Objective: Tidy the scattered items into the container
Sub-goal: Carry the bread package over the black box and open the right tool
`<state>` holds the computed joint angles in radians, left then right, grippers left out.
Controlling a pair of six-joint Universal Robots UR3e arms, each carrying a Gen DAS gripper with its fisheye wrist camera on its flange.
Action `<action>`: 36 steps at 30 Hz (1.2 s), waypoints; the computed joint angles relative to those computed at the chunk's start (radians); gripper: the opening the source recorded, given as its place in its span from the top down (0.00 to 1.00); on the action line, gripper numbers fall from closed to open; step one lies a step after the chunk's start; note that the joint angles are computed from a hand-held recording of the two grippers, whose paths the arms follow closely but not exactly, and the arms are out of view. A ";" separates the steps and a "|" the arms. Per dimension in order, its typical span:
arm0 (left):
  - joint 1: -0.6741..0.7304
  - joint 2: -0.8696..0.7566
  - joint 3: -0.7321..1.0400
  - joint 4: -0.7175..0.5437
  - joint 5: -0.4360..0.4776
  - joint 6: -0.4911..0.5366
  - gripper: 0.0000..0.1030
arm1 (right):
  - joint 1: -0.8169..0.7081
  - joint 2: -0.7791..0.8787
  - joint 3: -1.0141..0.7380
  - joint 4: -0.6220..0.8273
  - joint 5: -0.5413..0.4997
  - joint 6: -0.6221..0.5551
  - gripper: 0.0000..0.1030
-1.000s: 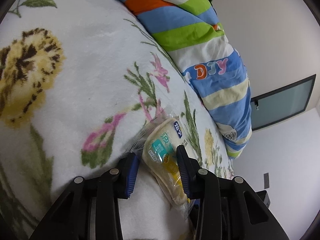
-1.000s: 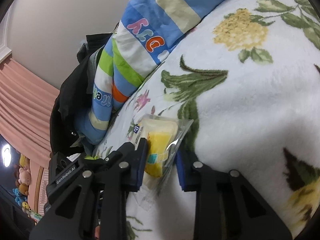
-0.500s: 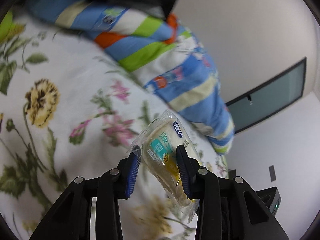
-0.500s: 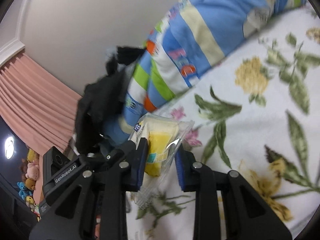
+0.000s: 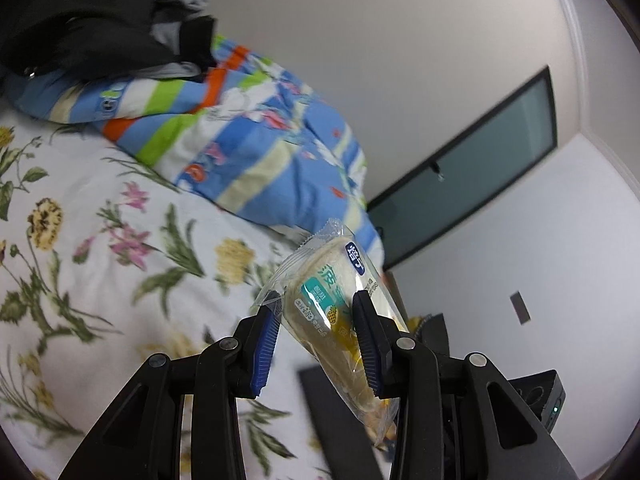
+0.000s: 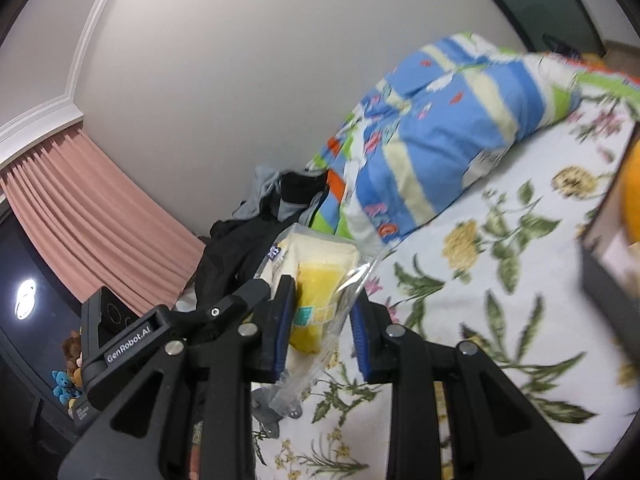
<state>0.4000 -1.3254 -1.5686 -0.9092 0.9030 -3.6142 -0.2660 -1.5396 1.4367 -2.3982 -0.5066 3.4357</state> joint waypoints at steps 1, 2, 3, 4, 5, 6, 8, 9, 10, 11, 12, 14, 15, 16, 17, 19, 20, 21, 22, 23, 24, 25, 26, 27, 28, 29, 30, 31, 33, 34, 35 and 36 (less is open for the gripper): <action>-0.052 -0.019 0.026 0.015 0.033 -0.027 0.64 | -0.043 -0.035 0.014 0.053 0.027 -0.039 0.73; -0.107 -0.042 0.053 0.030 0.067 -0.056 0.64 | -0.082 -0.063 0.024 0.107 0.050 -0.079 0.73; -0.156 -0.066 0.078 0.043 0.096 -0.081 0.64 | -0.123 -0.091 0.029 0.173 0.073 -0.127 0.73; -0.198 -0.088 0.100 0.055 0.121 -0.102 0.64 | -0.172 -0.124 0.036 0.258 0.098 -0.193 0.73; -0.250 -0.119 0.129 0.068 0.152 -0.126 0.64 | -0.227 -0.156 0.032 0.364 0.121 -0.275 0.73; -0.305 -0.156 0.162 0.082 0.186 -0.150 0.64 | -0.266 -0.174 0.022 0.450 0.134 -0.342 0.73; -0.405 -0.232 0.230 0.105 0.245 -0.190 0.64 | -0.371 -0.205 -0.024 0.703 0.167 -0.532 0.73; -0.446 -0.269 0.262 0.113 0.265 -0.207 0.64 | -0.426 -0.208 -0.064 0.851 0.177 -0.643 0.73; -0.495 -0.318 0.308 0.121 0.289 -0.226 0.64 | -0.455 -0.206 -0.088 0.926 0.180 -0.700 0.73; -0.542 -0.370 0.356 0.127 0.312 -0.243 0.64 | -0.514 -0.196 -0.140 1.081 0.185 -0.817 0.73; -0.575 -0.405 0.390 0.130 0.327 -0.254 0.64 | -0.548 -0.188 -0.174 1.175 0.186 -0.890 0.73; -0.655 -0.507 0.494 0.129 0.364 -0.285 0.64 | -0.628 -0.152 -0.250 1.351 0.175 -1.031 0.73; -0.679 -0.542 0.532 0.125 0.376 -0.294 0.64 | -0.652 -0.139 -0.269 1.395 0.169 -1.067 0.72; -0.711 -0.592 0.590 0.113 0.390 -0.305 0.64 | -0.682 -0.116 -0.293 1.435 0.160 -1.104 0.72; -0.739 -0.644 0.651 0.098 0.402 -0.314 0.64 | -0.701 -0.106 -0.304 1.459 0.154 -1.127 0.72; -0.773 -0.715 0.734 0.076 0.413 -0.326 0.64 | -0.740 -0.080 -0.327 1.510 0.142 -1.174 0.72; -0.784 -0.740 0.763 0.068 0.416 -0.330 0.64 | -0.758 -0.064 -0.338 1.531 0.134 -1.198 0.72; -0.793 -0.764 0.792 0.059 0.419 -0.334 0.64 | -0.766 -0.054 -0.343 1.538 0.131 -1.205 0.72; -0.804 -0.792 0.828 0.046 0.423 -0.338 0.64 | -0.778 -0.043 -0.346 1.545 0.127 -1.214 0.72; -0.814 -0.814 0.860 0.031 0.431 -0.338 0.64 | -0.782 -0.040 -0.343 1.543 0.124 -1.215 0.72; -0.822 -0.833 0.887 0.018 0.437 -0.338 0.64 | -0.785 -0.041 -0.329 1.523 0.122 -1.207 0.72; -0.826 -0.842 0.899 0.011 0.440 -0.338 0.64 | -0.786 -0.040 -0.317 1.506 0.121 -1.201 0.72; -0.832 -0.855 0.916 0.001 0.446 -0.338 0.64 | -0.793 -0.034 -0.315 1.514 0.119 -1.214 0.72; -0.836 -0.862 0.924 -0.004 0.448 -0.337 0.64 | -0.798 -0.030 -0.309 1.520 0.118 -1.224 0.72; -0.839 -0.868 0.933 -0.010 0.450 -0.337 0.64 | -0.806 -0.025 -0.321 1.549 0.116 -1.245 0.72; -0.842 -0.871 0.938 -0.014 0.452 -0.336 0.64 | -0.804 -0.021 -0.316 1.539 0.116 -1.240 0.72; -0.844 -0.874 0.940 -0.015 0.454 -0.336 0.64 | -0.805 -0.016 -0.317 1.540 0.114 -1.245 0.72; -0.847 -0.877 0.940 -0.014 0.457 -0.337 0.64 | -0.807 -0.017 -0.312 1.536 0.113 -1.245 0.72; -0.849 -0.880 0.940 -0.015 0.460 -0.337 0.64 | -0.807 -0.023 -0.293 1.515 0.110 -1.234 0.72; -0.850 -0.882 0.941 -0.015 0.461 -0.336 0.64 | -0.808 -0.029 -0.285 1.512 0.109 -1.234 0.72; -0.850 -0.885 0.941 -0.015 0.460 -0.336 0.64 | -0.808 -0.029 -0.281 1.510 0.108 -1.234 0.72; -0.851 -0.890 0.945 -0.016 0.465 -0.337 0.64 | -0.807 -0.023 -0.282 1.514 0.107 -1.238 0.71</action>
<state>-0.4514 -2.2152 -0.6235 -0.9250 1.3677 -3.9507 -1.0727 -1.5630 1.1547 -0.8844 -0.3992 2.1973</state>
